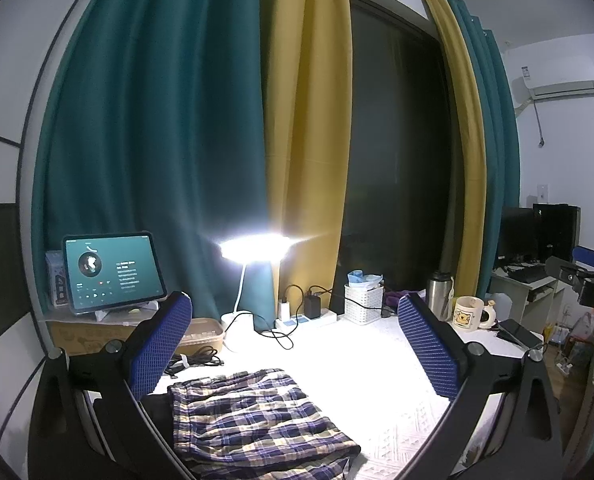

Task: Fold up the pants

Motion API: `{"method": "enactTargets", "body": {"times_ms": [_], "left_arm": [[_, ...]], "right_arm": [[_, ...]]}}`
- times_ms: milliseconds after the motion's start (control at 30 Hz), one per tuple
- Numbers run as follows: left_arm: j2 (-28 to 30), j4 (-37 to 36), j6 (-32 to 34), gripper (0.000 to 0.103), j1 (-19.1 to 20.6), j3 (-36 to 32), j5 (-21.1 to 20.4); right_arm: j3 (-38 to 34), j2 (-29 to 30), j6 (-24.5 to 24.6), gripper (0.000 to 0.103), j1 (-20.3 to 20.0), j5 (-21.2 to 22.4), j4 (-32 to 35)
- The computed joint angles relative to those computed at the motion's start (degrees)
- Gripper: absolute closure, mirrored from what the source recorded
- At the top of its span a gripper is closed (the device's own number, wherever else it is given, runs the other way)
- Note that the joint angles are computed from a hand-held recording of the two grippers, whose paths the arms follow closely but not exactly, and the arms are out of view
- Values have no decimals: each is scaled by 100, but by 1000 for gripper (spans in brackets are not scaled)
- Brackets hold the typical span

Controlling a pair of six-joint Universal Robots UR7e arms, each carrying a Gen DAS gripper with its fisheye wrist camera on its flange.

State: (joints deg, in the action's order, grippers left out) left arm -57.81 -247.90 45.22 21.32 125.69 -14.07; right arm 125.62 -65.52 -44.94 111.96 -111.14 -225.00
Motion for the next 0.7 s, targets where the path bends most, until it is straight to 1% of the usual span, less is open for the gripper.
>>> {"method": "enactTargets", "body": {"times_ms": [600,700], "left_arm": [[-23,99,-138,1,-25,37,-17],[-14,40,-72,1,-28,30,-34]], "right_arm": [[-5,-7,0,0,-1,3,10],[-3,-7,-2,0,-5,11,4]]}}
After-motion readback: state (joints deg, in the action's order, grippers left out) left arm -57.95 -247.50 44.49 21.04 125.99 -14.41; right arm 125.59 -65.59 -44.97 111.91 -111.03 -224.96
